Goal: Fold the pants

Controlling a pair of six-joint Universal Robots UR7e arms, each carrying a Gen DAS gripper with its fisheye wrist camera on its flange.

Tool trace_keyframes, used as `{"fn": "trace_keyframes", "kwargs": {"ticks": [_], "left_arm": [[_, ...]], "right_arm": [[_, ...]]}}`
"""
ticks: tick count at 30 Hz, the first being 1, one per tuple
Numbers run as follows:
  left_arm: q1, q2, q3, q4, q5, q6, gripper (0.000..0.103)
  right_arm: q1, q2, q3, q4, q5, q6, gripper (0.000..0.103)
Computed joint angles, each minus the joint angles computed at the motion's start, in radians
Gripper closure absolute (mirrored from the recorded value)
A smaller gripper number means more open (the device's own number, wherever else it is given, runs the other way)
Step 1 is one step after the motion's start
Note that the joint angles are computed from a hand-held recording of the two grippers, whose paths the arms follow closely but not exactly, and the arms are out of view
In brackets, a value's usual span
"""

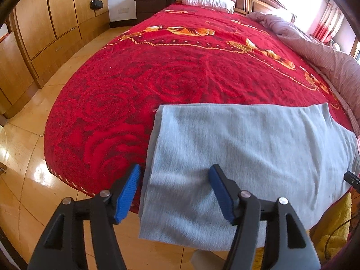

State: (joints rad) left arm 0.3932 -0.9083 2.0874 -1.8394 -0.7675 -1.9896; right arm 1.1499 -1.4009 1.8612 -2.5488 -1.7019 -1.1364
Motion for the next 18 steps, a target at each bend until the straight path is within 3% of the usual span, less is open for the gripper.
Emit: {"fn": "trace_keyframes", "kwargs": {"ticks": [6,18], "left_arm": [[0.005,0.002,-0.007,0.006,-0.003,0.008,0.035],[0.02,0.048,-0.082,0.126,-0.018,-0.071,0.037]], "right_arm": [[-0.008,-0.005,0.027,-0.036,0.03,-0.026,0.018],[-0.008,-0.016,0.052,-0.079,0.031,-0.032,0.019]]}}
